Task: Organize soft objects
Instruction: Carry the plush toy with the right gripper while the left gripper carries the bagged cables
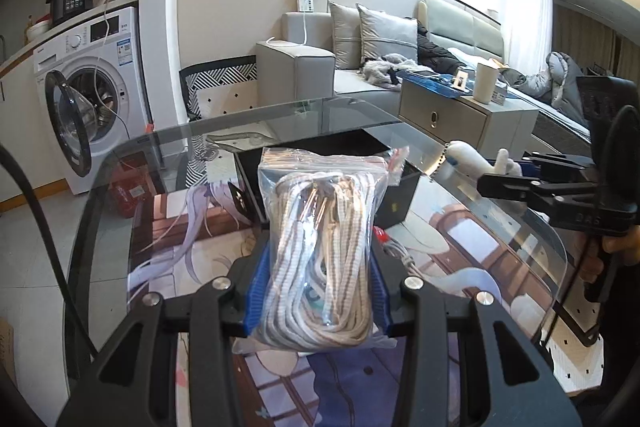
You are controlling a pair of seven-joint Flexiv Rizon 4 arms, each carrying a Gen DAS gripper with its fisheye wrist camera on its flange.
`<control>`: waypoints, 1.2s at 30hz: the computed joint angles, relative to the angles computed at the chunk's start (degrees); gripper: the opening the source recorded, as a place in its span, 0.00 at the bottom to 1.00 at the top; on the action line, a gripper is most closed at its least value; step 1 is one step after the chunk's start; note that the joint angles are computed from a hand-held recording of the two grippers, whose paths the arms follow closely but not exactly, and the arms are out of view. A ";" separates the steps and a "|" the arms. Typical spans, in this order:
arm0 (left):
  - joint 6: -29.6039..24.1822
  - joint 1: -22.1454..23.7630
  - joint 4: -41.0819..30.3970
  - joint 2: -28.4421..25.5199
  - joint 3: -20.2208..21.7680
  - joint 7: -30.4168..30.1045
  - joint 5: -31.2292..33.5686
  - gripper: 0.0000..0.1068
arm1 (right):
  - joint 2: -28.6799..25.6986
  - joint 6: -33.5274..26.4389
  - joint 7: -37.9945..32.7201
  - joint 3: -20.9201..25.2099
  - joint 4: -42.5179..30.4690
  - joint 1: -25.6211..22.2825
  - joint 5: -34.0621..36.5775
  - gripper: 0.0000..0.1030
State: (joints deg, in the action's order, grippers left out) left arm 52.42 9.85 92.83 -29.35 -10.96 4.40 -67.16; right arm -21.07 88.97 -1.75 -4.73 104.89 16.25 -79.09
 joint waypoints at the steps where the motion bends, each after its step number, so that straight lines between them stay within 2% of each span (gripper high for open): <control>1: 0.80 -0.41 -0.49 -0.34 0.04 -0.60 0.22 0.39 | -0.13 -0.14 -0.87 0.32 -0.32 -0.04 0.88 0.34; 4: 2.72 -1.08 -1.32 -0.90 -0.45 -1.12 0.56 0.39 | -0.59 -1.03 -3.50 0.64 -1.35 0.44 3.61 0.34; 13: 3.83 -1.70 -4.12 -2.34 -1.99 -3.36 2.35 0.39 | -2.04 -2.61 -10.99 -0.77 -3.71 3.63 11.99 0.34; 18: 4.40 -1.95 -5.74 -3.37 -2.81 -4.35 3.12 0.39 | -2.42 -2.93 -12.74 -2.45 -4.50 5.32 15.42 0.33; 36: 6.95 -2.17 -10.87 -7.68 -4.50 -11.86 10.93 0.39 | -5.22 -7.69 -27.55 -0.99 -9.32 6.85 33.11 0.34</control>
State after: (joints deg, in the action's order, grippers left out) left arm 59.38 7.67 81.97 -37.03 -15.46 -7.47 -56.23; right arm -26.29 81.28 -29.30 -5.72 95.57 23.10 -45.99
